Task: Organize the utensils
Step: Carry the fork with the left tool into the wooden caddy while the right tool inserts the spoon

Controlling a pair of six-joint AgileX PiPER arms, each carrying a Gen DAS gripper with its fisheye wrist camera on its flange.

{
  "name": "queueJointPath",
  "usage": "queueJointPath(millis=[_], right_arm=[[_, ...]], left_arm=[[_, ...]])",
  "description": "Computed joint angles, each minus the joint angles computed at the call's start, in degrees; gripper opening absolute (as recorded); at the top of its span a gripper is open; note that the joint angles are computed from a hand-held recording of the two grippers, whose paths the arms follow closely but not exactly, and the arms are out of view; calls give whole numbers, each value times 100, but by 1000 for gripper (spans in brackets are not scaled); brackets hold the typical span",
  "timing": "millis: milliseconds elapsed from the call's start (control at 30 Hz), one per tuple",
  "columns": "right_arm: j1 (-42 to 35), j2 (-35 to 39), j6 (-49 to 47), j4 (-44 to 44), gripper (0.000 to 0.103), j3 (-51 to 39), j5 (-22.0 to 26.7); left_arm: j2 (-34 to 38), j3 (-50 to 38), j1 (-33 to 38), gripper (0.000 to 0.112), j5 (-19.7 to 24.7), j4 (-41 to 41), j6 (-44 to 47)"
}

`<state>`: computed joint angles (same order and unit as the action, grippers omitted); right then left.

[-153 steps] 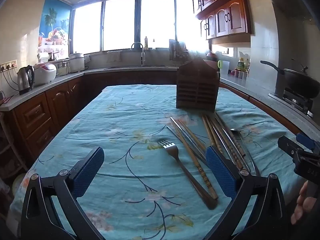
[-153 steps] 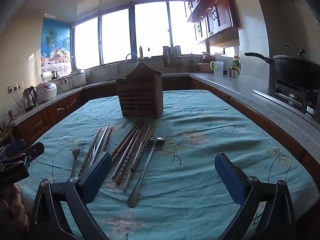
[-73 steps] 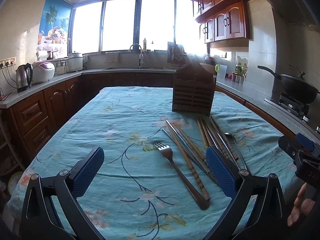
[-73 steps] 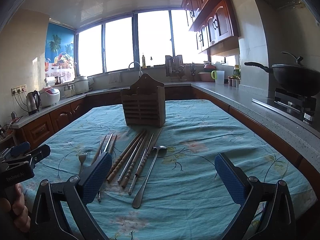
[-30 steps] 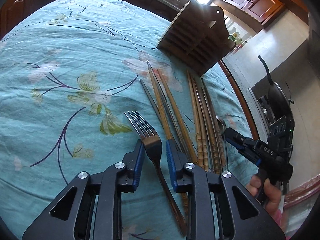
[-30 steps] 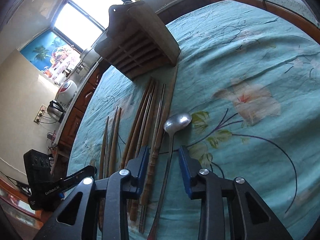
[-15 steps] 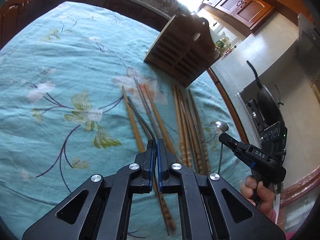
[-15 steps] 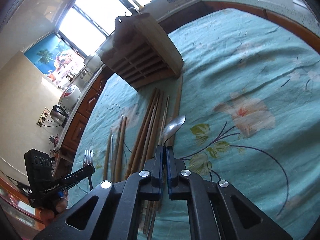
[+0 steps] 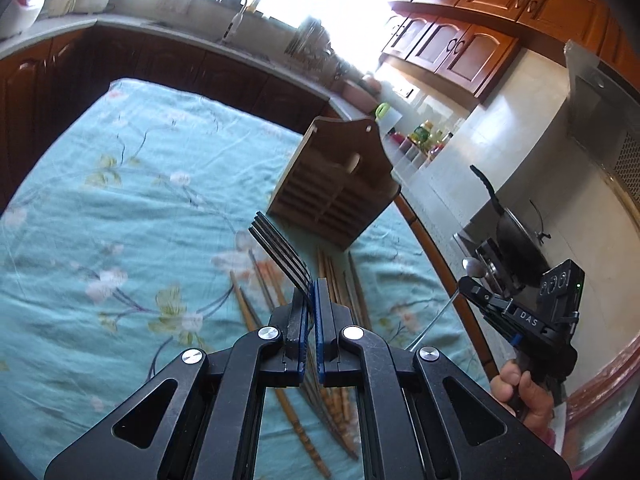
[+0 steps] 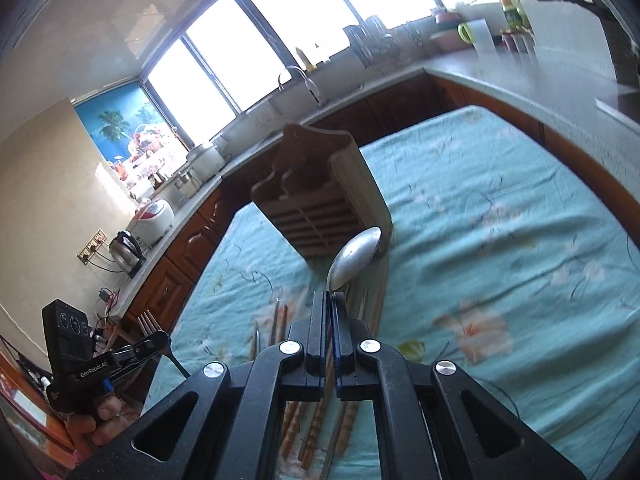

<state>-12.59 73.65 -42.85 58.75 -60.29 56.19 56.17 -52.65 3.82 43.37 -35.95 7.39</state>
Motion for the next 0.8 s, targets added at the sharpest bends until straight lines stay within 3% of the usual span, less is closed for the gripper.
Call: queueJointPath(millis=[467, 733, 800], right_arm=[[612, 314, 262, -218, 2, -966, -922], [1078, 866, 643, -567, 2, -2070, -1696], [1223, 1087, 848, -784, 2, -2471, -1898]], left_arm=[[1043, -1397, -615, 2, -731, 1024, -697], [2230, -3066, -836, 2, -969, 1900, -1145], [2634, -3616, -779, 2, -882, 1782, -1021]])
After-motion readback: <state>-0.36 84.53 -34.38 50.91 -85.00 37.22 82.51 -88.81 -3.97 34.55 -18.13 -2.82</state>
